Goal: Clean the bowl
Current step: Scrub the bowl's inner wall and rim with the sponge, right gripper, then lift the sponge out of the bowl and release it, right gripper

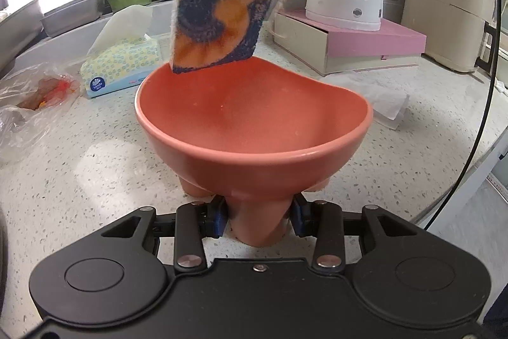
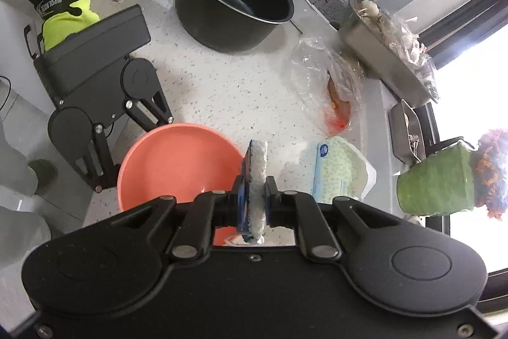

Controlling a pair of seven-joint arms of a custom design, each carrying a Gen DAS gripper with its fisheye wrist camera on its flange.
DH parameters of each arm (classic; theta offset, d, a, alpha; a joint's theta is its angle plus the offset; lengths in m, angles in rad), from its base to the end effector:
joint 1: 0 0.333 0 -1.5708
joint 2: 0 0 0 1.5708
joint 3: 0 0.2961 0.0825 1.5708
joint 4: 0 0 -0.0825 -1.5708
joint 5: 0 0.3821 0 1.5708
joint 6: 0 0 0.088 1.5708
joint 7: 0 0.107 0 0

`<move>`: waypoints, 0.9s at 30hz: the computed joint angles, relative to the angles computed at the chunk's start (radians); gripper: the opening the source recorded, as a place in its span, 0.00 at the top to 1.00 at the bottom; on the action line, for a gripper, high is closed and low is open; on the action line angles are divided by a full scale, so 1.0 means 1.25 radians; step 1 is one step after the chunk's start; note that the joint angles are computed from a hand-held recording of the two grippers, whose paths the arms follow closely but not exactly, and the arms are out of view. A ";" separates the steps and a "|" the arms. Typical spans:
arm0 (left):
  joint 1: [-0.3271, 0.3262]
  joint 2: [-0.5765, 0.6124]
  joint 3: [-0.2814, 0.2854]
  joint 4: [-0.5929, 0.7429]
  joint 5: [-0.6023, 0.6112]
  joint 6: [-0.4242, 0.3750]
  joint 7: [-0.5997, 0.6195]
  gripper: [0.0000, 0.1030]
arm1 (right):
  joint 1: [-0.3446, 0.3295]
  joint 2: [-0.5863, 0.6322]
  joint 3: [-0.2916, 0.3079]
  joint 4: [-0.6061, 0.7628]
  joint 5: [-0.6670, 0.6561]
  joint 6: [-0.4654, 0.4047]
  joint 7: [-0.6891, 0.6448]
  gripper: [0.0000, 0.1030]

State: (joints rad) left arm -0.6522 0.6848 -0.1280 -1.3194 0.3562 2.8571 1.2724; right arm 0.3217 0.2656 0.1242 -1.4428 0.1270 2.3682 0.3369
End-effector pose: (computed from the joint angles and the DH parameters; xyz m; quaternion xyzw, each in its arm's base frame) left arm 0.5540 -0.5339 0.4217 -0.3772 0.8246 -0.3795 0.1835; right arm 0.6194 0.2849 0.5971 -0.9433 -0.0156 -0.2722 0.1895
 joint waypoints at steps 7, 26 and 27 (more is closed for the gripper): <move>-0.008 0.000 0.008 0.006 0.004 -0.012 -0.021 0.63 | -0.003 0.022 0.017 0.054 0.049 -0.016 -0.042 0.89; 0.006 -0.004 -0.007 -0.003 -0.003 -0.007 -0.010 0.63 | -0.013 -0.020 -0.022 -0.077 -0.071 -0.022 -0.004 0.89; 0.005 -0.006 -0.003 -0.008 -0.002 0.000 -0.013 0.63 | -0.015 -0.027 -0.022 -0.088 -0.071 -0.020 -0.005 0.89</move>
